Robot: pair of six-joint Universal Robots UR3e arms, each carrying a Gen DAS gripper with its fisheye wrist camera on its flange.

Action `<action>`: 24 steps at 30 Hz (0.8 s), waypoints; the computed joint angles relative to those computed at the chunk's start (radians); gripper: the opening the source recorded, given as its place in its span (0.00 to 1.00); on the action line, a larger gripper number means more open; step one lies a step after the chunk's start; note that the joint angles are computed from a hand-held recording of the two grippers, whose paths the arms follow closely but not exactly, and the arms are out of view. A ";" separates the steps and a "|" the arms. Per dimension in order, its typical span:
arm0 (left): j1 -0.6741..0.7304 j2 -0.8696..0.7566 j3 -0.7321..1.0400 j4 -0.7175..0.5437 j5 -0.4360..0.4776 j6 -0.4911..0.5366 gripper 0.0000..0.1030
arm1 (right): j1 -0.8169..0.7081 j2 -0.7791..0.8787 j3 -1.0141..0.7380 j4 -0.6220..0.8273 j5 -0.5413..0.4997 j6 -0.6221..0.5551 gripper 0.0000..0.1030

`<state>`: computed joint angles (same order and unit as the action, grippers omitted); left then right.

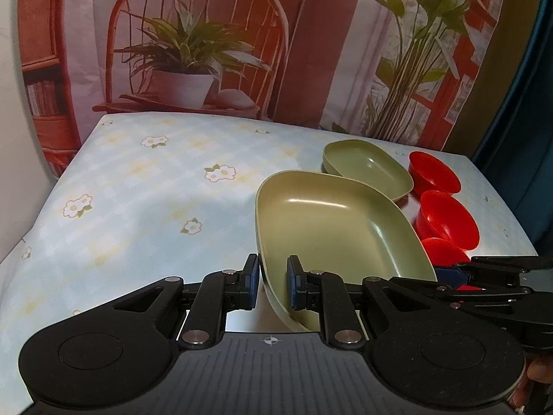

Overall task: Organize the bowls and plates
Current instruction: 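Carry the olive-green plate with the left tool over the orange plate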

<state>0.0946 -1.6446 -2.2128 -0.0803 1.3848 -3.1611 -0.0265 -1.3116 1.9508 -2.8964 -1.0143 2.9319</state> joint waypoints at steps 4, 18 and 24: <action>-0.006 -0.017 0.020 -0.016 0.019 -0.003 0.17 | 0.004 0.018 -0.014 -0.001 0.000 0.008 0.27; -0.028 -0.169 0.176 -0.041 0.038 -0.020 0.17 | 0.021 0.128 -0.140 0.035 -0.015 0.038 0.27; -0.067 -0.297 0.302 -0.050 0.031 -0.015 0.17 | 0.000 0.170 -0.191 0.029 -0.052 0.041 0.27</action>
